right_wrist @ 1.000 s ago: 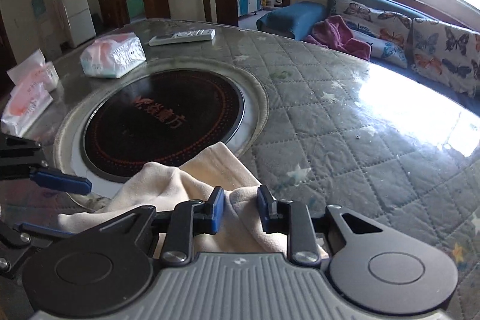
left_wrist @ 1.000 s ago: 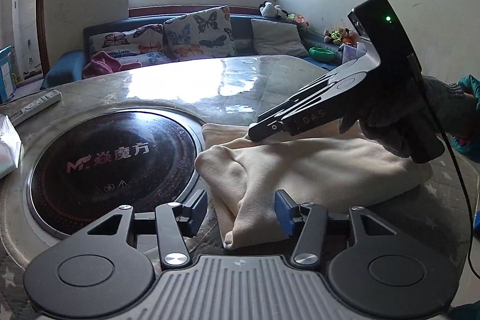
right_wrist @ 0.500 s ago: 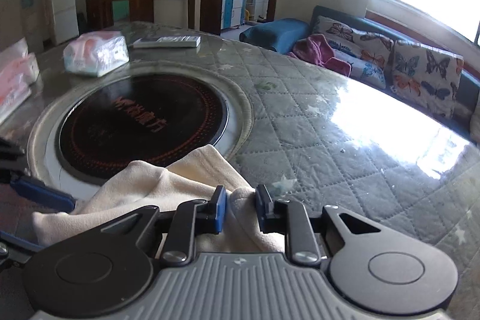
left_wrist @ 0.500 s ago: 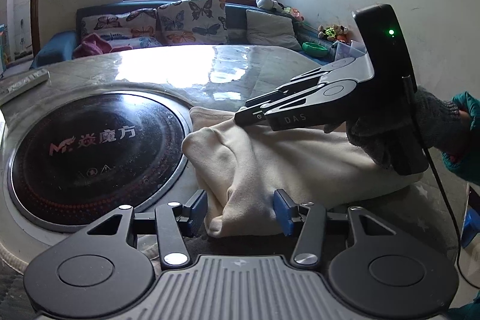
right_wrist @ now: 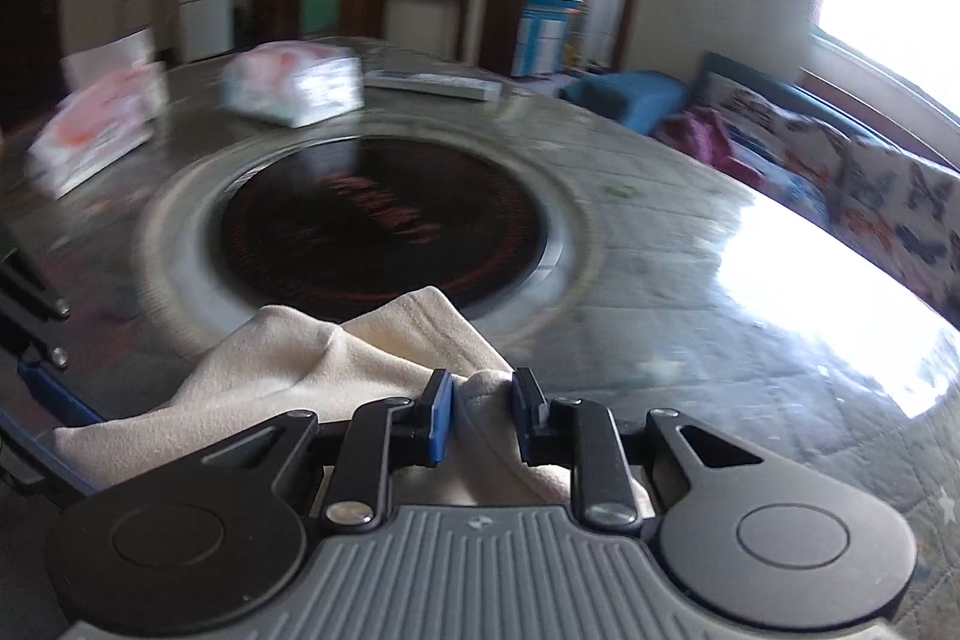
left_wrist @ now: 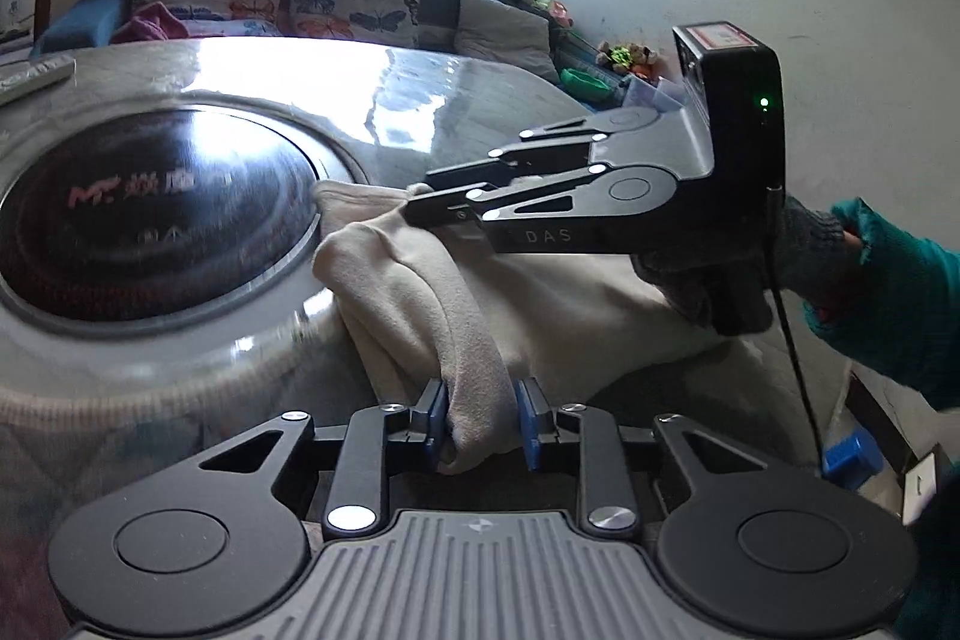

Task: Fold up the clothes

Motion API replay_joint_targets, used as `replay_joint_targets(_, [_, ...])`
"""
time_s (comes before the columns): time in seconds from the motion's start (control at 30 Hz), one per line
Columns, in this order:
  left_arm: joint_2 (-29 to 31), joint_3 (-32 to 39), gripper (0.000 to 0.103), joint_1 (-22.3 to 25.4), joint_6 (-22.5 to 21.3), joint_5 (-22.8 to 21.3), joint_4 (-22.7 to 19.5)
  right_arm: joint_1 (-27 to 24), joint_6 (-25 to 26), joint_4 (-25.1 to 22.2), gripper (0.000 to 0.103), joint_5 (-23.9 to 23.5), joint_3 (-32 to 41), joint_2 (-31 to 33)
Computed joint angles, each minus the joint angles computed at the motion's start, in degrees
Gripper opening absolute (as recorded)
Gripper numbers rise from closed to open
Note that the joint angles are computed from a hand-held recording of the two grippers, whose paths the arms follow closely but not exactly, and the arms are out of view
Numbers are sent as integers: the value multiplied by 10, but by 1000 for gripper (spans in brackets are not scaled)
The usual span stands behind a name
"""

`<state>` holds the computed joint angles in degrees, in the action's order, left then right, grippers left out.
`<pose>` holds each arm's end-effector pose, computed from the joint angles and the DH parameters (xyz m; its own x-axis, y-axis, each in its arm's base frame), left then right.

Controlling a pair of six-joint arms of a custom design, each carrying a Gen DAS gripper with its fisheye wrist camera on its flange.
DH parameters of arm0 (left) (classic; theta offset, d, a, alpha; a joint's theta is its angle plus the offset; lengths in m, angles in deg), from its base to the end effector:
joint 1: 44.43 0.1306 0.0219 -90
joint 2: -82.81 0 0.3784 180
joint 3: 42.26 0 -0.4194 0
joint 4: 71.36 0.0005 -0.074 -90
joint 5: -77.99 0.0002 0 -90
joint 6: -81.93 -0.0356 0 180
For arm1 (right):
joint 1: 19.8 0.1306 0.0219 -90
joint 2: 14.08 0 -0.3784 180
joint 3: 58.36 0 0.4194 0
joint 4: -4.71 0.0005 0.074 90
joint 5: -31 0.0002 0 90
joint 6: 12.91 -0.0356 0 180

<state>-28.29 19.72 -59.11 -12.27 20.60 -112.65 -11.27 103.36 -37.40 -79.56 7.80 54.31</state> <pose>0.3541 -0.1131 0.3554 -0.6782 0.2415 -0.6940 0.6122 0.7081 -0.3519 0.3723 0.0680 0.3909 -0.4484 -0.4863 -0.7500 -0.6532 0.7510 -0.0965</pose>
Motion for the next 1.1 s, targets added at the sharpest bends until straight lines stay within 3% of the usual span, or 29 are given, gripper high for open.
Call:
replay_joint_targets(0.07, [-21,-8,27,7,-11,3,-24,6,10,-13,25,-14,-7,-15])
replay_joint_targets(0.2, [-60,-21,33,16,-16,-21,-42,-11,-26,-29,26,-58,-12,-49])
replay_joint_targets(0.4, [-76,-16,34,8,2,-43,-3,-62,-18,-87,25,-41,-27,-111])
replay_joint_targets(0.5, [-50,-1,33,-17,26,-58,32,-90,-32,-95,20,-26,-38,-120])
replay_joint_targets(0.63, [-1,23,33,-57,59,-81,72,-120,-74,-81,17,-39,-43,-113])
replay_joint_targets(0.77, [53,55,33,-94,76,-97,84,-131,-84,-65,17,-50,-35,-95])
replay_joint_targets(0.9, [96,78,33,-119,78,-130,90,-124,-79,-54,15,-9,-29,-66])
replay_joint_targets(1.1, [117,94,34,-114,114,-141,108,-153,-95,-47,17,-60,-23,-67])
